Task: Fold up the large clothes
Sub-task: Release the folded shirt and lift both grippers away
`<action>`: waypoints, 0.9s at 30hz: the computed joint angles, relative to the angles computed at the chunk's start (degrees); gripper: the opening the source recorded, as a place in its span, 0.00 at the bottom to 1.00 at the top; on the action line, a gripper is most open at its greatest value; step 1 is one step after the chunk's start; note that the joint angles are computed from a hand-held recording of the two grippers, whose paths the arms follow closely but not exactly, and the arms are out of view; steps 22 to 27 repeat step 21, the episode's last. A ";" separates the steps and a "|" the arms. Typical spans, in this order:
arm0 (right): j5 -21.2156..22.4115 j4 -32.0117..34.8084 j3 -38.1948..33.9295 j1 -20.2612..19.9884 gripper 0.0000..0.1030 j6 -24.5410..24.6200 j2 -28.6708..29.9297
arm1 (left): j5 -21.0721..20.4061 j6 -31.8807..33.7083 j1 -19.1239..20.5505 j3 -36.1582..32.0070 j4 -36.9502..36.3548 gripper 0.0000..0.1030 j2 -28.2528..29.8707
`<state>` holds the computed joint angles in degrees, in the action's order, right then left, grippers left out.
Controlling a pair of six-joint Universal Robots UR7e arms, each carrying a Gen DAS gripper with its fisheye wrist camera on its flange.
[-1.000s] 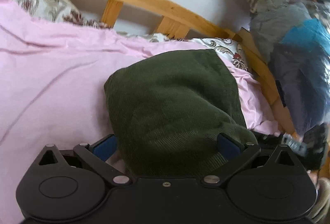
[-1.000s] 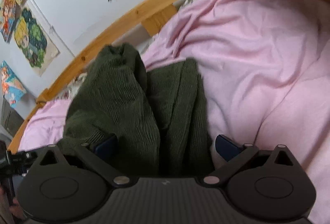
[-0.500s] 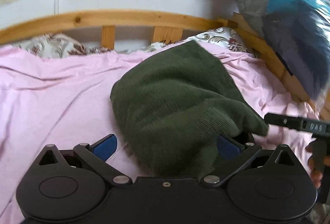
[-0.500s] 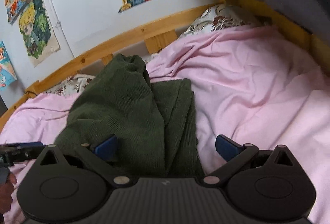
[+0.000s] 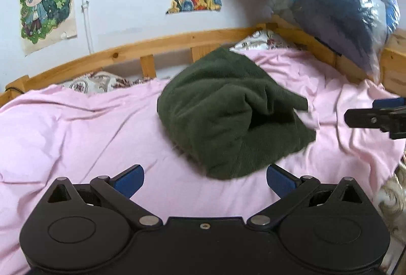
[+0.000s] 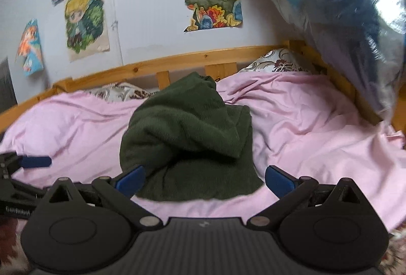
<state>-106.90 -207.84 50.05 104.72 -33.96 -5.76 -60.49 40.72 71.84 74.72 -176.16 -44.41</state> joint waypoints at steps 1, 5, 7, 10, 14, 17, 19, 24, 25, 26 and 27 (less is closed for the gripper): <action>-0.34 -0.81 1.14 0.05 1.00 -0.04 -0.30 | -0.30 -0.07 0.12 0.52 0.62 1.00 -0.46; -1.35 -1.00 3.04 0.05 1.00 0.48 -0.85 | -1.02 -0.89 0.37 1.45 -0.04 0.99 -0.86; -1.56 -0.35 2.44 0.16 1.00 0.13 -0.59 | -1.06 -1.58 0.43 1.26 0.40 0.99 -0.81; -1.37 0.28 1.92 0.11 1.00 -0.69 -0.40 | -0.52 -2.30 0.44 0.76 0.63 0.99 -0.43; -1.47 1.44 1.22 0.11 1.00 -0.73 -0.11 | 0.04 -3.91 0.59 0.04 1.97 0.99 -0.21; -1.82 2.33 0.91 0.11 1.00 -0.42 0.10 | 0.53 -4.61 0.68 -0.22 2.57 0.99 -0.14; -1.94 3.04 0.72 0.06 1.00 -0.47 0.16 | 0.39 -5.17 0.84 -0.33 3.18 0.99 -0.19; -2.24 3.71 0.49 0.03 1.00 -0.39 0.27 | 0.61 -6.13 0.86 -0.86 4.58 0.99 -0.07; -2.24 3.71 0.49 0.03 1.00 -0.39 0.27 | 0.61 -6.13 0.86 -0.86 4.58 0.99 -0.07; -2.24 3.71 0.49 0.03 1.00 -0.39 0.27 | 0.61 -6.13 0.86 -0.86 4.58 0.99 -0.07; -2.24 3.71 0.49 0.03 1.00 -0.39 0.27 | 0.61 -6.13 0.86 -0.86 4.58 0.99 -0.07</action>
